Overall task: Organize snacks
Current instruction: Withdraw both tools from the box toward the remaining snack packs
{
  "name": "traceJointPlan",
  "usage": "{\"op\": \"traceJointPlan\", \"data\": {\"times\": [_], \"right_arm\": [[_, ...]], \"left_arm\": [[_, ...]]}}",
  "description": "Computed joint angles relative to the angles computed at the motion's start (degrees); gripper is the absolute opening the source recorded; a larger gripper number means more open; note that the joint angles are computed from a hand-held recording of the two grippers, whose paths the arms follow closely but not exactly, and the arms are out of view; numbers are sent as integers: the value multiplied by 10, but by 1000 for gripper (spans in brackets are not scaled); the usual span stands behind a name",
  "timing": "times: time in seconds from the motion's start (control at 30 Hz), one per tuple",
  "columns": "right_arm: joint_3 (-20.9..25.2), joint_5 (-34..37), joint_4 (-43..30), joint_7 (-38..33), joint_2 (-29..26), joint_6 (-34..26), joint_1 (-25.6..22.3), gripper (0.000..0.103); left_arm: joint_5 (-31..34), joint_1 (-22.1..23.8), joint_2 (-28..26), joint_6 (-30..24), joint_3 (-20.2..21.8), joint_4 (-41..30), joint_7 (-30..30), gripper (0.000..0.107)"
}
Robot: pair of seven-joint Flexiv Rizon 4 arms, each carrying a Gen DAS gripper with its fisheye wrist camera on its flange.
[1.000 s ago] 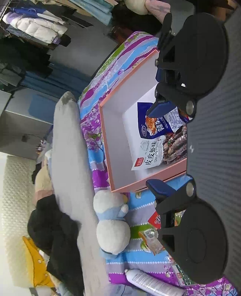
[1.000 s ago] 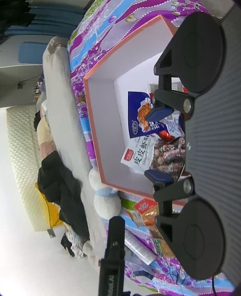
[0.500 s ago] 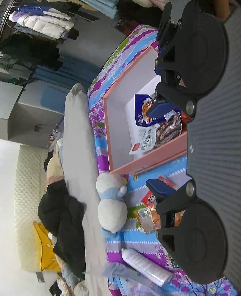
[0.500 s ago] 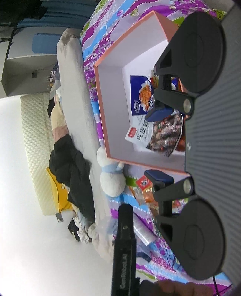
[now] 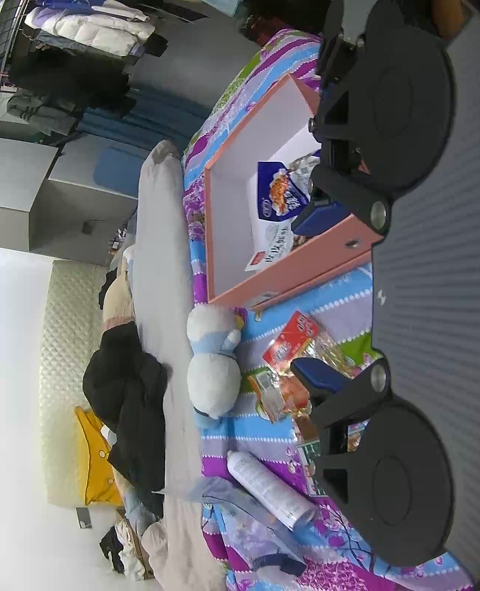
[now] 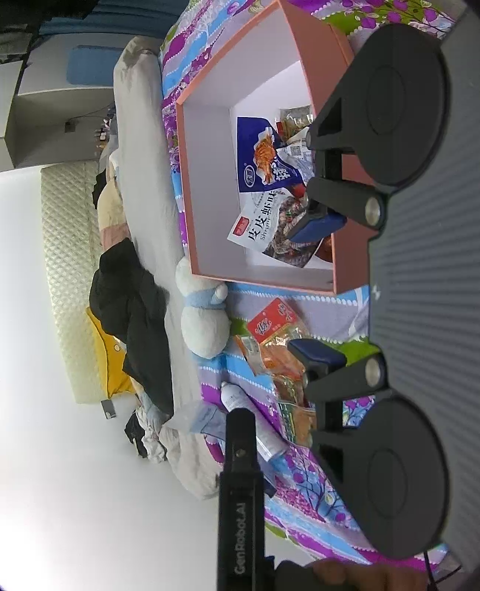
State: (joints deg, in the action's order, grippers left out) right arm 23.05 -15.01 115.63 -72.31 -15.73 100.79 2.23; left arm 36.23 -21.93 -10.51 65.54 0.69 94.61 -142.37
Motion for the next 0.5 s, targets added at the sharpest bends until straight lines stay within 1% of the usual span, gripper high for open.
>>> {"op": "traceJointPlan", "data": {"times": [0.1,0.17,0.2,0.23,0.27,0.3,0.33,0.37,0.4,0.47,0.5], "right_arm": [[-25,3,22,4,15,17,27,60],[-7,-5,28,8,16,20,13,60],[-11,-6,34,11,19,24,19,60],[-18,-7,41,12,23,32,27,60],[-35,-8,49,12,29,39,45,60],[-40,-13,54,14,33,39,51,60],[-29,-22,58,18,34,39,41,60],[-4,-36,58,25,32,36,16,60],[6,-45,59,30,32,34,6,60],[-5,-51,68,33,38,37,17,60],[-1,-58,73,35,40,40,12,60]], "left_arm": [[16,-3,18,-3,4,19,-19,77],[27,-3,29,-17,1,29,-34,77],[33,-2,36,-20,-1,34,-45,77],[37,2,43,-14,-3,43,-55,77],[39,6,51,-11,-5,52,-64,77],[43,9,58,-15,-9,58,-71,77],[44,13,65,-18,-13,64,-75,77],[44,18,73,-18,-16,73,-77,77],[41,23,79,-17,-21,81,-76,77],[30,33,94,-13,-28,101,-67,77],[28,37,99,-16,-33,107,-66,77]]}}
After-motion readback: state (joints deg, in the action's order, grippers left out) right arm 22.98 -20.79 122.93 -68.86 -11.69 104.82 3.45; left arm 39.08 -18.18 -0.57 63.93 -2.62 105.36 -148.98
